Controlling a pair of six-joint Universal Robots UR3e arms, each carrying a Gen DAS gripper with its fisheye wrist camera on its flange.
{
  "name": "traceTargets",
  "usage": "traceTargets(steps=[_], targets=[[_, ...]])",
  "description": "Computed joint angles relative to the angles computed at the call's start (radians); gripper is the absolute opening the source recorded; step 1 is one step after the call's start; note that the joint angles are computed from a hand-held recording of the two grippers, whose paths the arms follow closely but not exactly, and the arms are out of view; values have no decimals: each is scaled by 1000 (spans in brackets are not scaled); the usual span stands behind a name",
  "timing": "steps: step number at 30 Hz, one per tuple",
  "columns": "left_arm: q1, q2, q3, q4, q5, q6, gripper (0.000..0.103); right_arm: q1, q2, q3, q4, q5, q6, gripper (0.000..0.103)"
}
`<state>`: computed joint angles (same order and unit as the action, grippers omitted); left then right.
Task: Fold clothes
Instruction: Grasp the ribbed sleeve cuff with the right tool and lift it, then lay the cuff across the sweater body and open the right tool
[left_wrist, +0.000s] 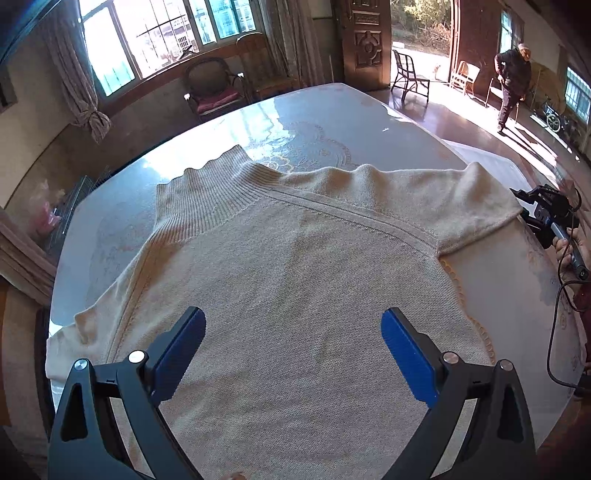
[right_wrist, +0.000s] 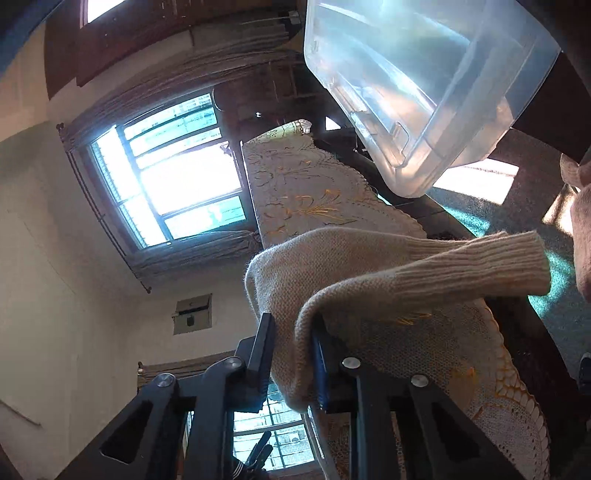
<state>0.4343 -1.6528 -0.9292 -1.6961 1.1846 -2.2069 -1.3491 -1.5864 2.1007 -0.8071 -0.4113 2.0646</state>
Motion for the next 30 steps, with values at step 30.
traceTargets(steps=[30], targets=[[675,-23,34,-362,-395,426,98,1260,338,-987,-1497,-289,1564,4]])
